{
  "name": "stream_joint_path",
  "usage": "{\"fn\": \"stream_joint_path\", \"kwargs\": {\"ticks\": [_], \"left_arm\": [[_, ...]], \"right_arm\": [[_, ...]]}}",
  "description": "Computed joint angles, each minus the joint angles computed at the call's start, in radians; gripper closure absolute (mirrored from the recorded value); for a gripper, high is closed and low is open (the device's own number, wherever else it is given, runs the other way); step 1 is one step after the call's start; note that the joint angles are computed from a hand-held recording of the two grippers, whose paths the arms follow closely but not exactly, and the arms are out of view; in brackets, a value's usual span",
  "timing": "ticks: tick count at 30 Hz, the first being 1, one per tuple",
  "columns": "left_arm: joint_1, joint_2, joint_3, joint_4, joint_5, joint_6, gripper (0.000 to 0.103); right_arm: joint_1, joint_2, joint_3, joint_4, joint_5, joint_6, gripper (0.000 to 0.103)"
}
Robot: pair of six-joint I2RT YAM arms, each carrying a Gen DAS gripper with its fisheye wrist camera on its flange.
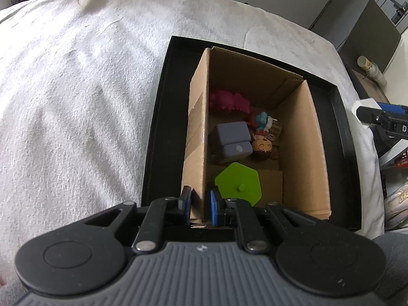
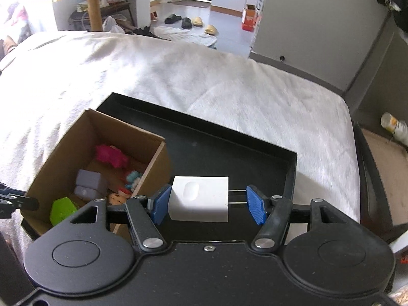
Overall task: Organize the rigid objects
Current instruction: 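Lift the white charger with the right tool and carry it over the box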
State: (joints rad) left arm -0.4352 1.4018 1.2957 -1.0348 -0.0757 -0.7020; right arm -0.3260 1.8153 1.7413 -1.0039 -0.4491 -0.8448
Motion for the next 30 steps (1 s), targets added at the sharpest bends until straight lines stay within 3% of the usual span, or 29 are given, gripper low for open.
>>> {"fn": "stream_joint_path", "kwargs": {"ticks": [20, 30], "left_arm": [[0.053, -0.041, -0.056, 0.050, 0.070, 0.007, 0.090], [0.071, -0.053, -0.073, 0.064, 0.098, 0.015, 0.091]], "right_arm": [[0.158, -0.123, -0.143, 0.048, 0.033, 0.027, 0.041], [0.258, -0.161, -0.229, 0.113, 0.112, 0.021, 0.041]]}}
